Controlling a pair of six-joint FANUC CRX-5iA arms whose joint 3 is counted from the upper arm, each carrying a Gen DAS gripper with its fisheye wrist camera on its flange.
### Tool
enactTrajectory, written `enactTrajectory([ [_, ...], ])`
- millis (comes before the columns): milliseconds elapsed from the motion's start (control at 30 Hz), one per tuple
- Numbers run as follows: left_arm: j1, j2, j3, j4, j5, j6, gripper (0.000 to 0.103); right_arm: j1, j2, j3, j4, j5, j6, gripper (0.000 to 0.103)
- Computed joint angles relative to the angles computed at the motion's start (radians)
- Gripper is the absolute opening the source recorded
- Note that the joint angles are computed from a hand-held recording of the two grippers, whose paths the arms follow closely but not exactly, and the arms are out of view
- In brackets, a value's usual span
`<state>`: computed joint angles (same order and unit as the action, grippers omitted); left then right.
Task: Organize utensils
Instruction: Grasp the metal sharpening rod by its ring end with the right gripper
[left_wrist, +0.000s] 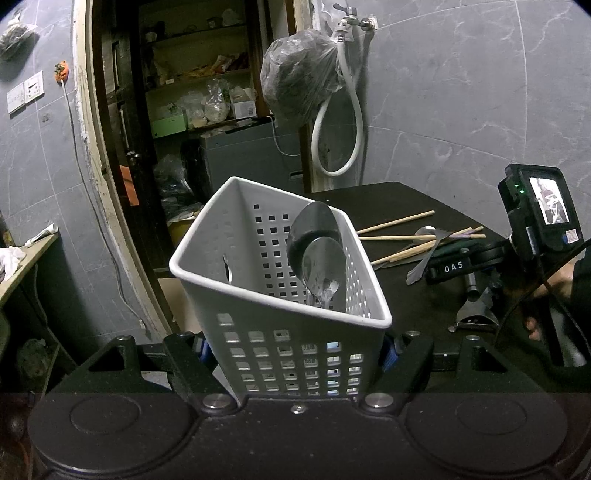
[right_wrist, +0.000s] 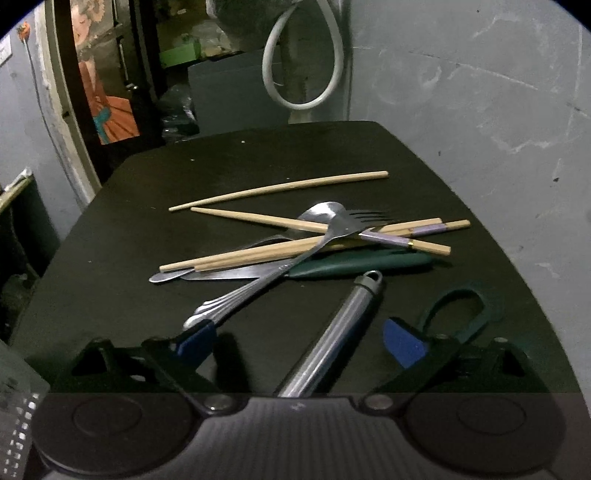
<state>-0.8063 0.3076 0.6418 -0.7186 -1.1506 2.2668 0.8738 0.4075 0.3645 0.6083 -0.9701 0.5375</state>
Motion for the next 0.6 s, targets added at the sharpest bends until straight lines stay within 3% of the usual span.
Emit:
enactTrajectory([
  [300,0.0,0.0,0.0,0.0,0.0,0.0,0.078,0.005,0.082,0.151,-0.008,-0.165,-0.022,0.078],
  [400,0.0,0.001,0.001,0.0,-0.001,-0.001,0.078,0.001,0.099,0.191,-0.013,-0.201,-0.048,0.054],
  [467,0.0,0.0,0.001,0.0,0.0,0.0,0.078,-0.003,0.107,0.211,-0.018,-0.221,-0.067,0.027],
  [600,0.0,0.001,0.001,0.001,-0.001,-0.001,0.078,-0.009,0.082,0.171,-0.027,-0.176,-0.102,0.021],
])
